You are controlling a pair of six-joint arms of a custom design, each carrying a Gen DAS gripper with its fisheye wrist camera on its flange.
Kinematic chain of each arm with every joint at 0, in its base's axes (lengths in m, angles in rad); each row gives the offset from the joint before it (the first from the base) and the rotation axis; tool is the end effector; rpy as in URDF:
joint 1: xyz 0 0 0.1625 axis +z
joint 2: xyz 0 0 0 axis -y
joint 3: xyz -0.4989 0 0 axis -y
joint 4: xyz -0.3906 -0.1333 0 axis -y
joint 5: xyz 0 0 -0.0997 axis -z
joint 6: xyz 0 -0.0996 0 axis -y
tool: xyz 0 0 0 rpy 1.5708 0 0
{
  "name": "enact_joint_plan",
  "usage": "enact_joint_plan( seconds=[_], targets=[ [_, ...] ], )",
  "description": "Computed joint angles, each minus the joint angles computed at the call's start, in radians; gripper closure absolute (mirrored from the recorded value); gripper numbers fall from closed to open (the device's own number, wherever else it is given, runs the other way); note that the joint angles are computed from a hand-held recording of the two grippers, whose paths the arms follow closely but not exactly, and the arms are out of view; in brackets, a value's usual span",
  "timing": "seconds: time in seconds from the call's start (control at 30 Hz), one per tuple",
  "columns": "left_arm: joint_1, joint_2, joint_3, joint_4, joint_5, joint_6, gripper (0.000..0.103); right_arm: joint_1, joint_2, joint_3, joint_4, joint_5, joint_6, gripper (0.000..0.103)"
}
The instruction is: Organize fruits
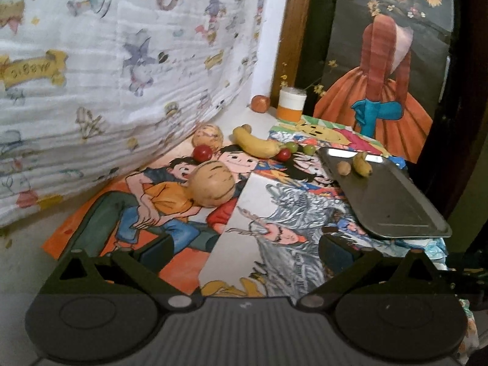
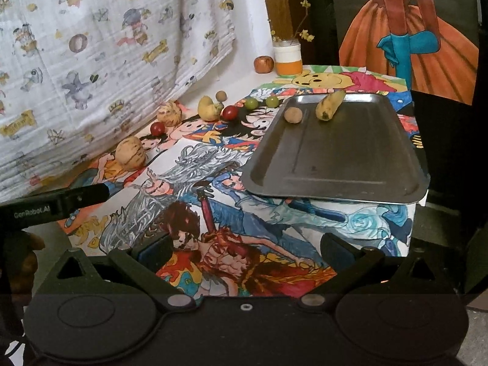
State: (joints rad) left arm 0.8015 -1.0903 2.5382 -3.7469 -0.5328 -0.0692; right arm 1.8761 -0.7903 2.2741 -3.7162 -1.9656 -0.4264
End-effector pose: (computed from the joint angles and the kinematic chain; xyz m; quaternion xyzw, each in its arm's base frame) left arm -0.1115 -0.4301 0.2458 0.1123 0.8228 -0.4711 0.2975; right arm 0.2469 -0.4675 0.1166 0.2723 -0.8888 0.3067 0.2044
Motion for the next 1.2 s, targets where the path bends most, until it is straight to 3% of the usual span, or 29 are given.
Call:
enact_joint_plan(
  seconds=[0.23, 0.57, 0.83, 1.03, 1.2],
  targets=[
    [0.039, -0.012, -0.011, -0.018, 0.006, 0.009, 0.0, 0.013, 0.042, -0.036, -0.113, -0.001, -0.07, 0.001],
    [0.111, -0.005, -0.071, -0.051, -0.055, 0.081, 0.0, 0.041, 0.081, -0.18, 0.048, -0.004, -0.167, 0.001],
    [0.152, 0.032, -0.134, -0.102, -0.083, 0.211, 0.0, 0.049, 0.111, -0.317, 0.158, 0.055, -0.302, 0.001],
    [0.175, 0.038, -0.185, -0.102, -0.115, 0.304, 0.0, 0.048, 0.126, -0.499, 0.379, 0.141, -0.359, 0.001],
    [0.195, 0.031, -0.218, -0.017, -0.129, 0.269, 0.0, 0.042, 0.173, -0.673, 0.626, 0.188, -0.363, 0.001]
  ],
)
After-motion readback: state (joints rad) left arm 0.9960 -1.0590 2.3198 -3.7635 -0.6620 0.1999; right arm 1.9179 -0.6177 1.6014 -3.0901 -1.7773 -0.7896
